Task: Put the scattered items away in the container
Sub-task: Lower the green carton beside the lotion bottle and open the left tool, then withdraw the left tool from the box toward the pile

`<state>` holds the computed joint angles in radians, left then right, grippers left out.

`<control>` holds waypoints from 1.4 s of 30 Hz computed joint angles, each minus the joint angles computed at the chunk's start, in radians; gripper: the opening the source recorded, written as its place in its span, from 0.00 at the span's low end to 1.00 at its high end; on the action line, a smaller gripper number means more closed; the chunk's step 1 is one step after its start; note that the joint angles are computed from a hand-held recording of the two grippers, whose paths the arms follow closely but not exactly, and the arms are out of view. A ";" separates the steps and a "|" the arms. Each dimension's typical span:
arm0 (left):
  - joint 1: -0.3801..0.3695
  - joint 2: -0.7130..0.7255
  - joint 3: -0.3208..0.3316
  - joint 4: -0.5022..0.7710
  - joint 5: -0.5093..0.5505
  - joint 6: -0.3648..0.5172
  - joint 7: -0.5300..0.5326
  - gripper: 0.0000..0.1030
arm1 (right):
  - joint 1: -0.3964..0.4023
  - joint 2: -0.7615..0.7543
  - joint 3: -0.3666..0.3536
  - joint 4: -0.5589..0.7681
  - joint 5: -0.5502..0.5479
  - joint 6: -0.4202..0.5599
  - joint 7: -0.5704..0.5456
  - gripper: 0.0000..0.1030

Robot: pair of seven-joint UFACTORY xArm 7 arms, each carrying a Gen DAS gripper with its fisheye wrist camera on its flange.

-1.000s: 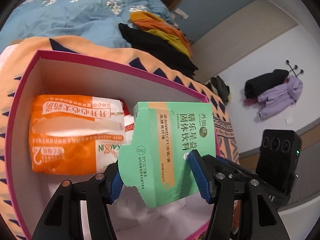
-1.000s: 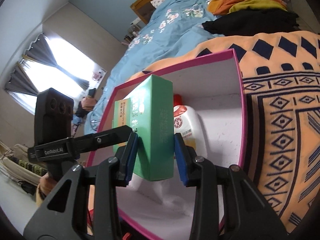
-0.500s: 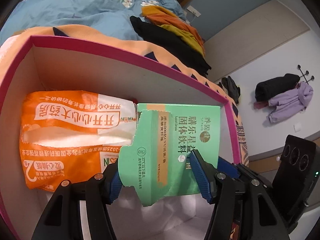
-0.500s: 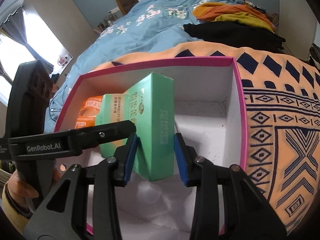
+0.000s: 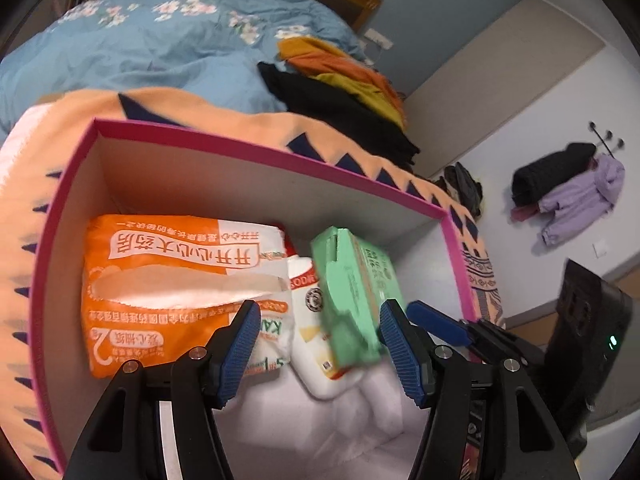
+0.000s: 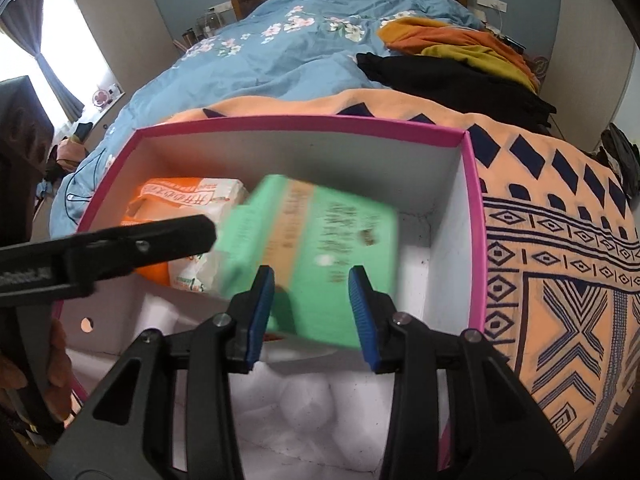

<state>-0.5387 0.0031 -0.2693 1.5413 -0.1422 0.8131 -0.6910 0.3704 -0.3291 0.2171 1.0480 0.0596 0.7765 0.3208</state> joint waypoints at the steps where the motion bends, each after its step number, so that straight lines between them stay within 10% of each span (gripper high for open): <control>1: -0.001 -0.009 -0.001 -0.006 0.003 -0.001 0.006 0.63 | 0.005 -0.004 -0.005 -0.003 0.009 0.001 -0.013 0.40; 17: -0.031 0.019 -0.015 0.007 -0.042 0.029 0.062 0.73 | 0.024 -0.009 -0.011 -0.010 0.074 0.047 -0.095 0.40; 42: -0.083 -0.214 -0.096 -0.187 0.087 -0.202 -0.009 0.84 | 0.161 -0.432 -0.119 -0.320 0.345 -0.156 -0.220 0.59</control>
